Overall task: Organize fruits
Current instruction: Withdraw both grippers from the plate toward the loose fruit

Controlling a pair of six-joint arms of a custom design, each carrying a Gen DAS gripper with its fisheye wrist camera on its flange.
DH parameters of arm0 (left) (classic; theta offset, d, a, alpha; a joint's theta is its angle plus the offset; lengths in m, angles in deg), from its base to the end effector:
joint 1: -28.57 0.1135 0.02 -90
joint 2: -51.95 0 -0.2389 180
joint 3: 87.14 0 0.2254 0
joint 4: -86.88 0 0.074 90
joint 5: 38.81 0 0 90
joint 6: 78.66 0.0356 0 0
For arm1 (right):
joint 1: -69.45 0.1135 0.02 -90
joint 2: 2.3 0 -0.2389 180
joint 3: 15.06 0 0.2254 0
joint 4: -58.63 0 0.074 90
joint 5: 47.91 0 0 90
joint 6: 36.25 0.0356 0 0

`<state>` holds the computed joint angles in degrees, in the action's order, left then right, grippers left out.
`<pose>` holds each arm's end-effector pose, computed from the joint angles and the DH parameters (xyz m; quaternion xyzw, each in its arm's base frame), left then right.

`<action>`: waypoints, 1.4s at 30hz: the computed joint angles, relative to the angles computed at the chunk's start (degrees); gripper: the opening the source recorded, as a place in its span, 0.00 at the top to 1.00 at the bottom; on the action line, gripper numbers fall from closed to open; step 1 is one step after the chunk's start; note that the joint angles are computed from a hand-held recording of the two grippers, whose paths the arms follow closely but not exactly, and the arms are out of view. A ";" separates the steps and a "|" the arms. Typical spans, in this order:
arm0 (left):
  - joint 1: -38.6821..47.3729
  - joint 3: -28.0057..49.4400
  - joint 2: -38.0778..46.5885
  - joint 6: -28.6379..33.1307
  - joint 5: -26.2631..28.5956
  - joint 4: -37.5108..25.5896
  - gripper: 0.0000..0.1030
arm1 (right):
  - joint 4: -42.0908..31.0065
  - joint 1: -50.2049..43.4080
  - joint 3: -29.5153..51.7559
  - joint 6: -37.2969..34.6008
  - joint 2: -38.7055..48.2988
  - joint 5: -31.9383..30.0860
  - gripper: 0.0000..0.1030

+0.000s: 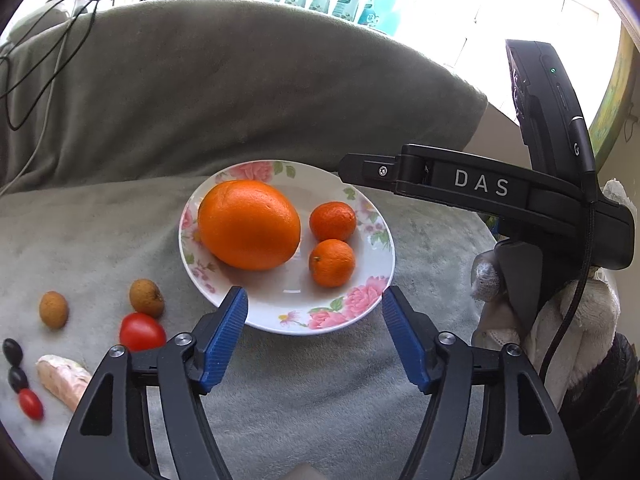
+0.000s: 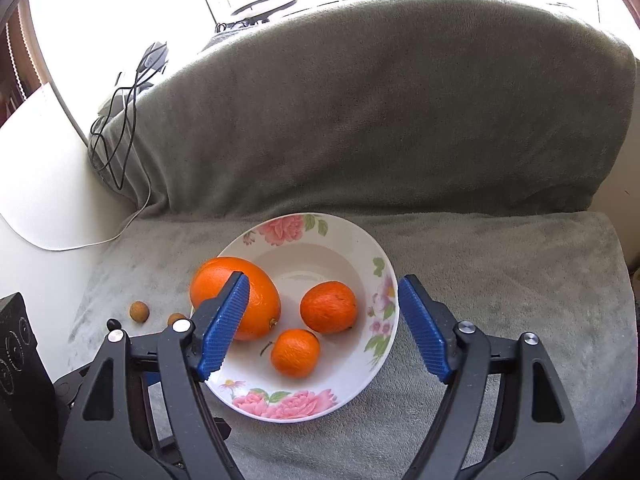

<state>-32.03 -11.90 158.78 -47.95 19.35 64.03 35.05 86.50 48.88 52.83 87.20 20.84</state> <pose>0.1841 -0.2886 0.1393 -0.0733 0.9166 -0.1234 0.3731 0.2748 0.0978 0.1741 -0.2074 0.8997 0.2192 0.3154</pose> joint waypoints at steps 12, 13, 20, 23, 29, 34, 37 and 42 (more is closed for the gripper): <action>-2.25 -1.41 -2.97 -2.40 -1.72 -2.38 0.30 | -1.21 0.43 -1.29 1.26 -3.47 -0.25 0.23; -2.35 -1.82 -3.41 -2.45 -1.97 -2.32 0.30 | -1.41 0.54 -1.44 1.43 -3.97 -0.29 0.23; -4.68 -4.88 -7.49 -4.86 -4.45 -3.76 0.30 | -3.13 1.97 -2.98 2.47 -8.24 0.41 0.23; -5.65 -5.58 -8.86 -6.18 -5.70 -5.13 0.30 | -4.07 2.86 -3.47 3.10 -10.18 0.81 0.23; -8.43 -8.40 -13.01 -10.26 -8.75 -9.02 0.30 | -6.18 5.29 -4.10 4.44 -14.03 1.96 0.23; -10.26 -11.64 -17.26 -14.71 -11.41 -13.16 0.30 | -7.33 8.53 -5.16 5.79 -17.30 3.43 0.23; -11.92 -13.76 -20.32 -19.02 -13.28 -17.33 0.30 | -7.75 11.06 -5.75 6.49 -18.68 4.40 0.23; -14.49 -17.69 -25.31 -27.81 -15.60 -25.02 0.30 | -7.75 16.29 -6.67 7.45 -19.99 6.65 0.23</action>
<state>-46.52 -29.58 133.46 -75.75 3.76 39.00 27.30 102.80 42.21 60.28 67.22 27.49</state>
